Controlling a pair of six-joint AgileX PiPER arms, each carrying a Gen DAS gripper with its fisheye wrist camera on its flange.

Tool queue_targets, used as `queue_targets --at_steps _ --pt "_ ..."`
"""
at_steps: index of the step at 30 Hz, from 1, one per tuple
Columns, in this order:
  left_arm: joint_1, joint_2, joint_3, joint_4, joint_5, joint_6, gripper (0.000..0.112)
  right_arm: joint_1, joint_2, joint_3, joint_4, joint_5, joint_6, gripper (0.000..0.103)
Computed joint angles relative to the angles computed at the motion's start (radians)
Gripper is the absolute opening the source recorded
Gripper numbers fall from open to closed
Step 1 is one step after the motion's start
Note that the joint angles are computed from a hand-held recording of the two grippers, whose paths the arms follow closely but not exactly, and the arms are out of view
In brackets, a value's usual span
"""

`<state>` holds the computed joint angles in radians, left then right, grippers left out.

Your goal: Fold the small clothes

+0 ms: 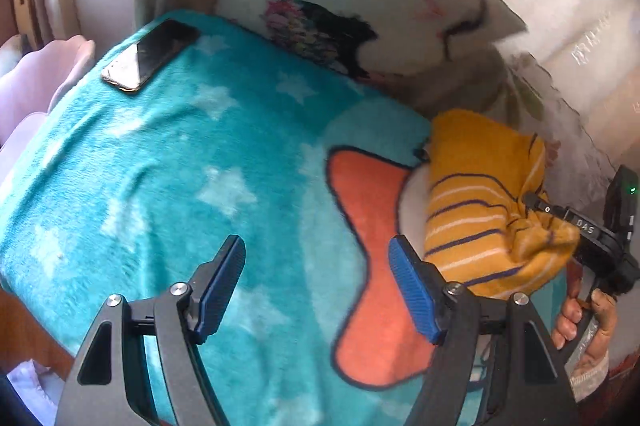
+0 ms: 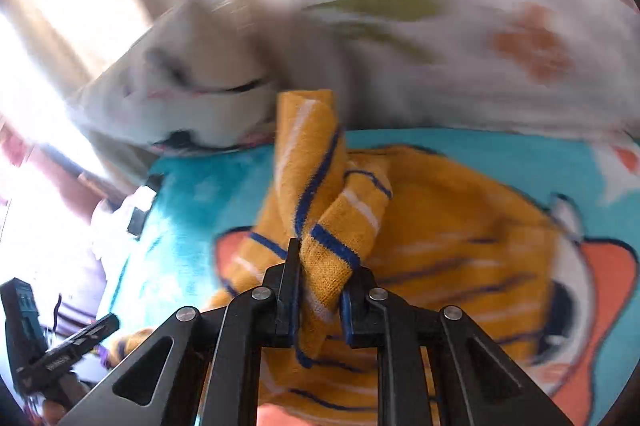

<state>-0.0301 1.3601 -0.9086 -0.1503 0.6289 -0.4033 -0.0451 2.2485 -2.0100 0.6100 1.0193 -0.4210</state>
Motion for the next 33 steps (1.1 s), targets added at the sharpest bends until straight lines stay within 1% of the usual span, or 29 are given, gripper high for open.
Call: queue_targets --at_steps 2,3,4,5,6,7,9,11,12,13,14,16,17,18,20,21,22,23,24,26,30,32,33 --pt "-0.089 0.006 -0.021 0.055 0.007 -0.090 0.073 -0.102 0.012 0.023 0.027 0.020 -0.060 0.016" --pt "-0.131 0.012 -0.033 0.076 0.008 -0.126 0.073 -0.132 0.035 0.008 0.029 0.031 -0.072 0.016" --pt "-0.173 0.018 -0.045 0.101 0.007 -0.163 0.073 -0.166 0.053 0.009 0.017 0.030 -0.086 0.017" --pt "-0.208 0.029 -0.059 0.125 0.010 -0.196 0.073 -0.189 0.067 0.010 -0.027 0.018 -0.072 0.018" --pt "-0.241 0.041 -0.077 0.145 0.015 -0.221 0.073 -0.207 0.074 0.017 -0.065 0.008 -0.051 0.024" --pt "-0.271 0.056 -0.095 0.161 0.020 -0.241 0.073 -0.233 0.077 0.018 -0.078 0.007 -0.035 0.027" --pt "-0.320 0.088 -0.134 0.197 0.034 -0.275 0.073 -0.303 0.072 0.017 -0.031 0.039 -0.030 0.027" --pt "-0.355 0.113 -0.164 0.221 0.041 -0.302 0.073 -0.361 0.052 0.022 0.055 0.078 -0.048 0.028" --pt "-0.365 0.122 -0.172 0.224 0.038 -0.308 0.073 -0.388 0.040 0.029 0.103 0.102 -0.068 0.030" --pt "-0.375 0.134 -0.184 0.226 0.037 -0.313 0.073 -0.403 0.023 0.047 0.144 0.118 -0.087 0.035" --pt "-0.384 0.143 -0.194 0.228 0.039 -0.318 0.073 -0.416 0.015 0.054 0.176 0.143 -0.103 0.043" --pt "-0.399 0.168 -0.220 0.228 0.042 -0.317 0.073 -0.405 0.011 0.078 0.217 0.188 -0.127 0.051" --pt "-0.405 0.181 -0.235 0.225 0.046 -0.315 0.073 -0.375 0.004 0.107 0.220 0.176 -0.129 0.051" --pt "-0.408 0.195 -0.252 0.221 0.047 -0.310 0.073 -0.356 0.009 0.099 0.206 0.184 -0.117 0.051" --pt "-0.419 0.218 -0.287 0.230 0.057 -0.316 0.073 -0.296 -0.006 0.166 0.192 0.127 -0.125 0.051" --pt "-0.423 0.228 -0.303 0.234 0.062 -0.317 0.073 -0.270 -0.006 0.181 0.194 0.115 -0.129 0.051" --pt "-0.426 0.238 -0.320 0.235 0.067 -0.312 0.073 -0.251 -0.006 0.189 0.192 0.114 -0.137 0.050" --pt "-0.427 0.246 -0.331 0.236 0.070 -0.306 0.073 -0.235 0.005 0.178 0.172 0.111 -0.141 0.030" --pt "-0.428 0.255 -0.343 0.241 0.077 -0.304 0.073 -0.212 0.002 0.175 0.121 0.091 -0.144 0.011" --pt "-0.429 0.268 -0.365 0.247 0.092 -0.293 0.073 -0.208 -0.002 0.183 0.088 0.074 -0.148 0.011" --pt "-0.429 0.300 -0.391 0.265 0.103 -0.272 0.075 -0.237 -0.011 0.200 -0.044 0.034 -0.098 0.011" --pt "-0.417 0.336 -0.407 0.241 0.084 -0.229 0.077 -0.240 0.028 0.191 -0.080 0.026 -0.067 0.011" --pt "-0.404 0.361 -0.417 0.210 0.072 -0.190 0.077 -0.248 0.049 0.187 -0.070 0.023 -0.064 0.012"
